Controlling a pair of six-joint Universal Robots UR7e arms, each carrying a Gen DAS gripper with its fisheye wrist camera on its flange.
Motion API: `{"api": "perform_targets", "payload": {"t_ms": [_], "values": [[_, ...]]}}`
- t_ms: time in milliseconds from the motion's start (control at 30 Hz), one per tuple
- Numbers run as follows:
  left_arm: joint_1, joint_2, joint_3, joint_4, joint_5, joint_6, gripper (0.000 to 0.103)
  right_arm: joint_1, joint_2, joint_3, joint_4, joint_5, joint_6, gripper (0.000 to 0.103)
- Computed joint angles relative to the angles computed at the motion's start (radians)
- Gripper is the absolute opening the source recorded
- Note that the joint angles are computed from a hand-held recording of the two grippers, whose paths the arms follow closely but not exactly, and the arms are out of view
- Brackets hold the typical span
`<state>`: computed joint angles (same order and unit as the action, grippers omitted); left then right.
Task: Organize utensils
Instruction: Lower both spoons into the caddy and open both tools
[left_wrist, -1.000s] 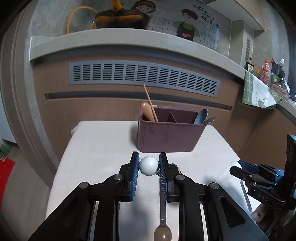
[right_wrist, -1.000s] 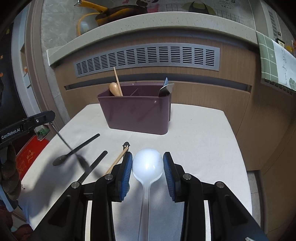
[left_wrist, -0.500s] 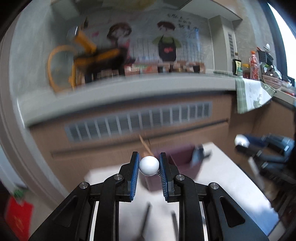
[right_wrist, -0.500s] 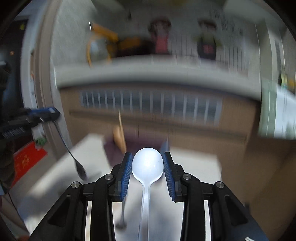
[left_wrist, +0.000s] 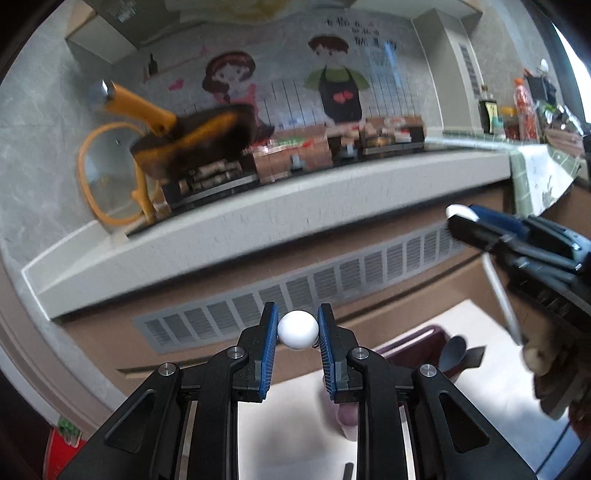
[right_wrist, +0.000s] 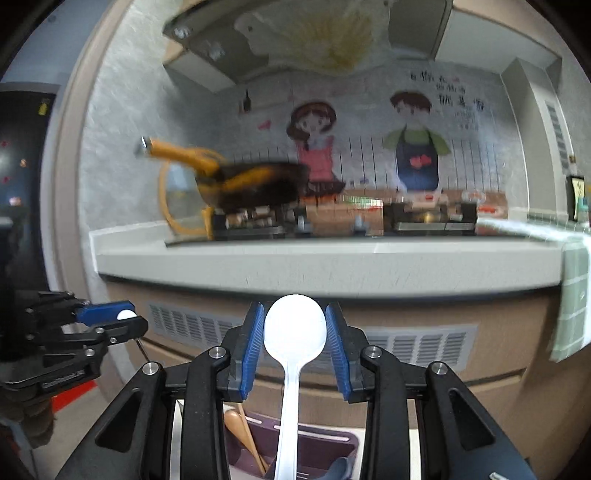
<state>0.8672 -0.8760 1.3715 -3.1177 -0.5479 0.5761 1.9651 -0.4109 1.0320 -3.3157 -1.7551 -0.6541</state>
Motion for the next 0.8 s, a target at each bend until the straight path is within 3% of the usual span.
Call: {"api": "perform_targets", "payload": {"t_ms": [267,633,700,800], "values": [[0.059,0.043,-0.054,0.091,-0.018,-0.041,0.023,-0.042,0.163,-0.214,0.085,-0.027,0.050,0.032],[0.102,0.117,-0.135,0.240,-0.072,-0.153,0.023,-0.073,0.213,-0.263,0.050,0.002,0.076,0.032],[0.118,0.109,-0.134,0.289,-0.139,-0.221,0.023,-0.080,0.207,-0.248,0.061,0.015,0.080,0.034],[0.155,0.077,-0.127,0.382,-0.300,-0.356,0.023,-0.086,0.162,-0.168,0.066,0.017,0.094,0.036]]}}
